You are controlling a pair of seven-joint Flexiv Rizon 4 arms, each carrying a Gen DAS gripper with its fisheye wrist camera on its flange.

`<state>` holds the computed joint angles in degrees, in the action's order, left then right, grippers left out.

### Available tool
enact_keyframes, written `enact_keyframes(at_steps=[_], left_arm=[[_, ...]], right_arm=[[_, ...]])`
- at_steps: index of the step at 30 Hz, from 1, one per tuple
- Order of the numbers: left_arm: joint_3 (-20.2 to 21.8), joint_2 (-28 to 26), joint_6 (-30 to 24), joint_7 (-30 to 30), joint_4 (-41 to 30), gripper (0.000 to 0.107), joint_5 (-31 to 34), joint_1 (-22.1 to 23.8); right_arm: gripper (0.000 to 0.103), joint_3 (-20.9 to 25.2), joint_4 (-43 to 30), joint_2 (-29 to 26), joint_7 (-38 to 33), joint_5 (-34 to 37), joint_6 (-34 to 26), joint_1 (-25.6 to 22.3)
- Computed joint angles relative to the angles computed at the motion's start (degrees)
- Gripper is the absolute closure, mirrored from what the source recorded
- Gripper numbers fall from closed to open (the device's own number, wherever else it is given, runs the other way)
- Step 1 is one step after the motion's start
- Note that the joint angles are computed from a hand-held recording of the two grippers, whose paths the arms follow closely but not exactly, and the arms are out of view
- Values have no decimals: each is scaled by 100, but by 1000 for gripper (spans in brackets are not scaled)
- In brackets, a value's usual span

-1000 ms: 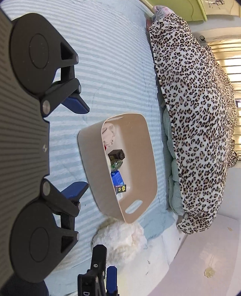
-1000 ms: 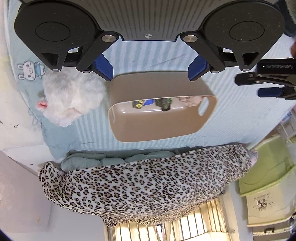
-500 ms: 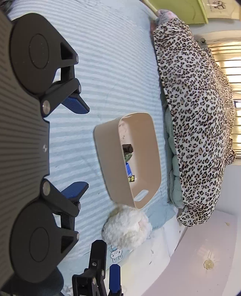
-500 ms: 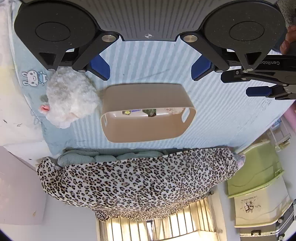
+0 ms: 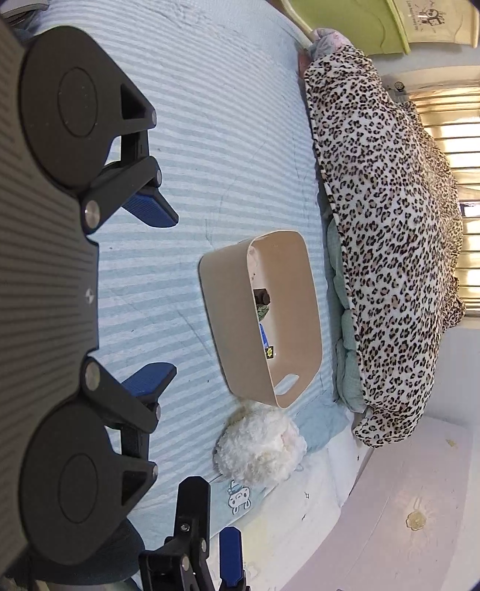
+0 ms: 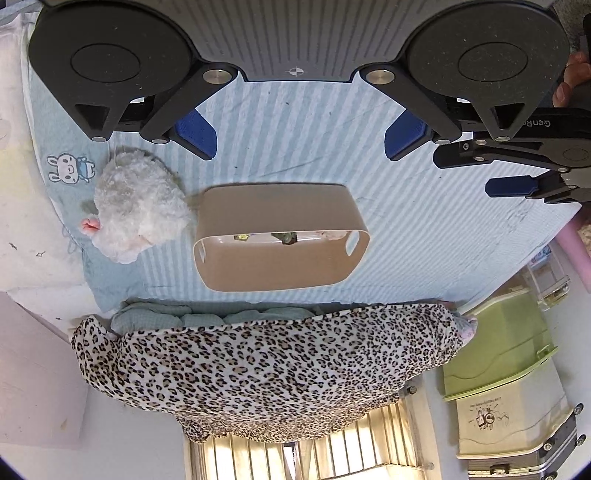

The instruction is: Organize objects

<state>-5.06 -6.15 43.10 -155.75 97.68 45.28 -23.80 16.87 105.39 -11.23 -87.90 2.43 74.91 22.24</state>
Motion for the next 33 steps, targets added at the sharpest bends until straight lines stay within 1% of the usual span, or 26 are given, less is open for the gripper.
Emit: enact_keyframes(at_steps=[13,18,23,27,30,33], left_arm=[[-100,138,-6,95,128,26,-262,6],[-122,147,-137,37,93,26,-215,-13],[-139,175,-206,25,86,25,-201,-8],[-152,179,-259,-12,80,19,-185,-11],[-160,186,-307,-47,72,16,-127,-16],[-141,190,-268,-68,97,16,-168,17]], right_arm=[[4,-39,230,301,51,36,-59,25],[4,-142,346,341,275,-253,37,88],[4,-141,370,339,333,-341,56,86],[3,-180,416,329,452,-522,79,110],[3,-154,411,320,430,-486,61,80],[3,-163,412,286,461,-488,91,70]])
